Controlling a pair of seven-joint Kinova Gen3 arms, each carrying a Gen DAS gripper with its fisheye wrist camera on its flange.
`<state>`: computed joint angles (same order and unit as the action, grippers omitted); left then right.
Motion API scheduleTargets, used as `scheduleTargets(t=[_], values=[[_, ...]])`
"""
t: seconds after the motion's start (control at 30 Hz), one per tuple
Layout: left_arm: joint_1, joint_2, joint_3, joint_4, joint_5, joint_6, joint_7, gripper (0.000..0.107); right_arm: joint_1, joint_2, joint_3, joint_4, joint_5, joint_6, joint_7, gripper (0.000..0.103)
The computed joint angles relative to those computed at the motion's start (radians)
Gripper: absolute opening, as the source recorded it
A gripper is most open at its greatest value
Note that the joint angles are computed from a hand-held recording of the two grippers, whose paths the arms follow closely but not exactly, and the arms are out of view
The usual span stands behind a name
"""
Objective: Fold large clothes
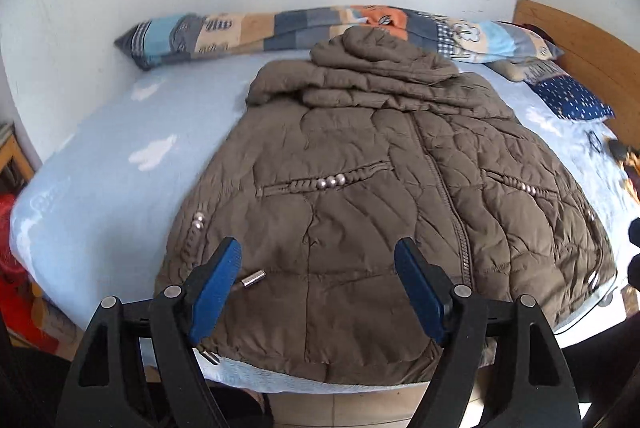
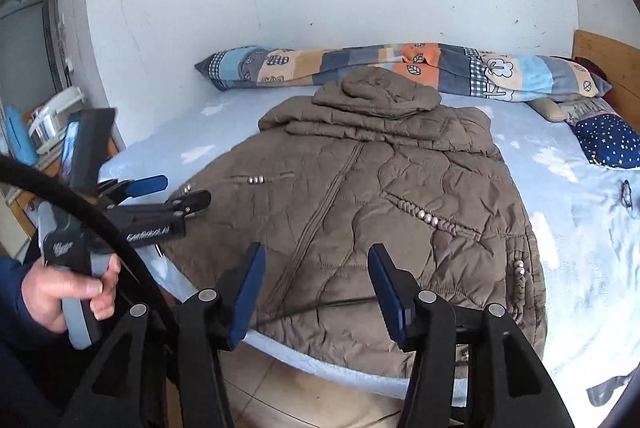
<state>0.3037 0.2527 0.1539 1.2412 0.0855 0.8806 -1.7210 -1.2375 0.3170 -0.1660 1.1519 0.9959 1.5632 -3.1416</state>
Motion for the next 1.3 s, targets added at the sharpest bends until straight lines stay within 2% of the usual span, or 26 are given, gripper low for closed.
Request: scheduleTargets(t=[0.1,0.13,0.2,0.33,0.47,0.67,0.93,1.07,1.2,1.3], values=[[0.024,0.016,-0.011,-0.020,-0.034,-0.003,0.043,0.078,-0.018,0.000,0.012,0.006,0.034,0.030,-0.036,0.061],[0.035,0.025,-0.012,-0.032,-0.051,-0.001,0.050,0.078,-0.007,-0.012,0.013,0.026,0.031,0.021,-0.066,0.064],[0.044,0.039,-0.011,-0.050,-0.065,0.015,0.058,0.078,0.016,-0.018,0.014,0.034,0.003,0.032,-0.105,0.064],[0.049,0.069,-0.006,-0.095,-0.066,0.068,0.047,0.078,0.106,-0.047,-0.004,0.076,-0.076,-0.046,-0.151,0.064],[0.064,0.082,-0.017,-0.107,-0.092,0.078,0.052,0.078,0.159,-0.035,-0.013,0.070,-0.126,-0.100,-0.104,0.064],[0.086,0.107,-0.025,-0.135,-0.125,0.105,0.063,0.078,0.179,-0.007,0.005,0.044,-0.166,-0.144,-0.026,0.064],[0.113,0.125,-0.032,-0.147,-0.165,0.126,0.067,0.078,0.217,-0.037,0.016,0.093,-0.229,-0.212,-0.068,0.064],[0.119,0.138,-0.034,-0.163,-0.174,0.145,0.065,0.078,0.237,-0.045,0.011,0.110,-0.250,-0.210,-0.094,0.064],[0.112,0.179,-0.038,-0.219,-0.166,0.209,0.072,0.078,0.250,-0.051,0.011,0.121,-0.272,-0.180,-0.124,0.064],[0.099,0.233,-0.040,-0.290,-0.145,0.301,0.072,0.079,0.277,-0.066,0.004,0.149,-0.314,-0.178,-0.159,0.064]])
